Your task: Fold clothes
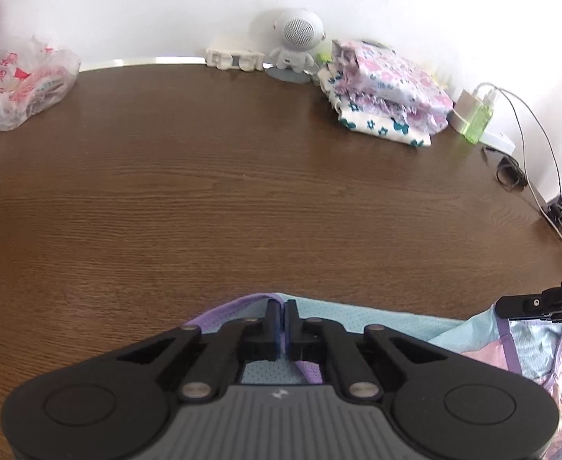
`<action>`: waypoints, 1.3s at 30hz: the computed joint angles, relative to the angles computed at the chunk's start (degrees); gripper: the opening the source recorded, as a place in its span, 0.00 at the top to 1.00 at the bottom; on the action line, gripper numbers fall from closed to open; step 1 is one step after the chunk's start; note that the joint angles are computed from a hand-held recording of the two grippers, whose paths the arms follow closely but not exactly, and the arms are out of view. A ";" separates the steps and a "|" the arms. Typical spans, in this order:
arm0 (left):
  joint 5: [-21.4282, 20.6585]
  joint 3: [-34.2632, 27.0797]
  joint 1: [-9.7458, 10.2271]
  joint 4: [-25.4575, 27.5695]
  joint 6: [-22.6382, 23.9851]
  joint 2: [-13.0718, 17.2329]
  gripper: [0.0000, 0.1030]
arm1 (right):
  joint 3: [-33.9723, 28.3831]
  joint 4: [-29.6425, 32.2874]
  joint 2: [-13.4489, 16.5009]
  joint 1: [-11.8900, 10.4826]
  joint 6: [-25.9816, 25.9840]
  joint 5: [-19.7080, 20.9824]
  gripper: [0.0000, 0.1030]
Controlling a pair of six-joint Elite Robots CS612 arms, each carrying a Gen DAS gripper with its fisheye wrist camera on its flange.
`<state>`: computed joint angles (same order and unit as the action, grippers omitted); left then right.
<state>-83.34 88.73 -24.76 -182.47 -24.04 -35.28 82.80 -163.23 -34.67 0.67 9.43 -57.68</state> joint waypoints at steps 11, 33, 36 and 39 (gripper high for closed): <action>0.01 0.06 0.52 -3.36 -5.85 1.09 0.99 | 0.81 -2.28 -0.03 0.00 -7.83 -1.65 0.99; -2.01 0.44 0.73 -3.28 -4.17 0.69 0.96 | -0.37 -0.52 -1.27 1.47 -33.04 -9.80 0.75; -1.34 0.31 0.56 -3.64 -4.61 0.94 0.98 | -1.83 4.13 -0.79 1.60 -34.90 -8.14 0.91; 1.44 0.47 0.21 -4.26 -6.42 1.05 1.00 | 0.39 -1.02 -1.38 1.86 -39.37 -9.41 0.99</action>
